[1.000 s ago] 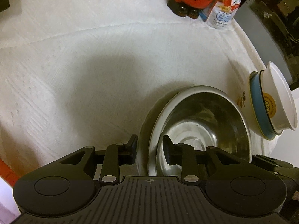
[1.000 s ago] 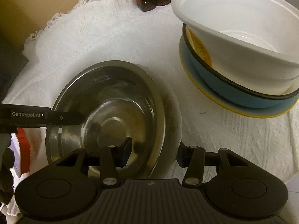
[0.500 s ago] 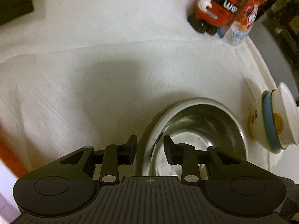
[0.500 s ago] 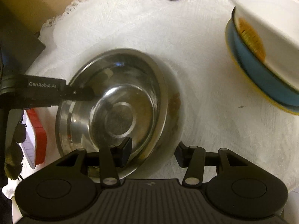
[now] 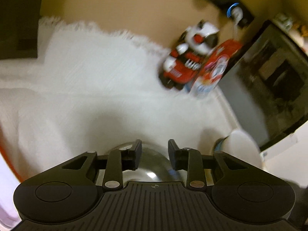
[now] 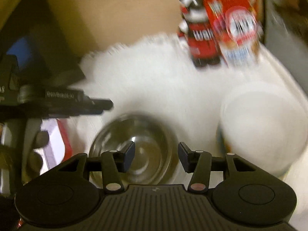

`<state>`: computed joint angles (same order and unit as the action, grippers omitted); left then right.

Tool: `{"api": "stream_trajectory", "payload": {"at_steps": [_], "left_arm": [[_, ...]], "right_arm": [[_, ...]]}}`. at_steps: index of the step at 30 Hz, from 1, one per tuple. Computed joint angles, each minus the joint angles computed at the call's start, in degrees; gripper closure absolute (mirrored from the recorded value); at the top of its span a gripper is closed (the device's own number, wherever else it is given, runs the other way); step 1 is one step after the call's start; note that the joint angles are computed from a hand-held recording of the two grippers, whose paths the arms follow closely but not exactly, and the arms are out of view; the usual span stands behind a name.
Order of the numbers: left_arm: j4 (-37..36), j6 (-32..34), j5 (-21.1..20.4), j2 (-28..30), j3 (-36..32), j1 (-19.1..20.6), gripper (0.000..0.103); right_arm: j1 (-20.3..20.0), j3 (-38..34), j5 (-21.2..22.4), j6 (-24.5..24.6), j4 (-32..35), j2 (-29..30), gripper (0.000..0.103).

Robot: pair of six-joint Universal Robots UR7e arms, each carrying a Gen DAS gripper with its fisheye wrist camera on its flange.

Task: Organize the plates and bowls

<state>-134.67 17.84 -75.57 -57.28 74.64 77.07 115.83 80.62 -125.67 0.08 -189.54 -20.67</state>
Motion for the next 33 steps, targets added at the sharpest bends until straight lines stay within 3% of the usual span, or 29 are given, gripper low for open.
{"api": "stream_trajectory", "payload": {"at_steps": [4,10,15,20,25,28,33], "left_arm": [[-5.88,-2.97,-2.10,-1.01,5.50,-1.93,0.084],[-12.26,-5.02,-0.74,1.36,9.72,-5.25,0.088],[-18.37,-6.67,0.97,2.83,13.01,-7.40,0.088],[-16.52,-8.85,6.36,3.32,14.52,-9.54,0.088],[-17.70,-8.54,12.27,3.79,15.76,-10.77,0.089],[-15.80,-11.75,12.24,3.70,15.22,-10.62,0.088],[-9.13,-21.83,8.31,3.96,11.19,-8.91,0.087]], "right_arm": [[-1.83,2.75,2.43,-9.09,-3.43,-4.35,0.053],[-6.79,7.59,1.44,-19.60,-4.77,-10.38,0.044],[-11.68,11.16,4.25,-22.76,0.79,-14.47,0.044],[-13.87,11.40,6.67,-21.79,7.16,-15.40,0.044],[-14.98,10.76,7.61,-23.25,8.50,-14.74,0.044],[-15.17,10.85,7.48,-22.77,9.34,-14.80,0.044],[-15.01,10.21,6.25,-23.95,8.71,-14.20,0.044]]}}
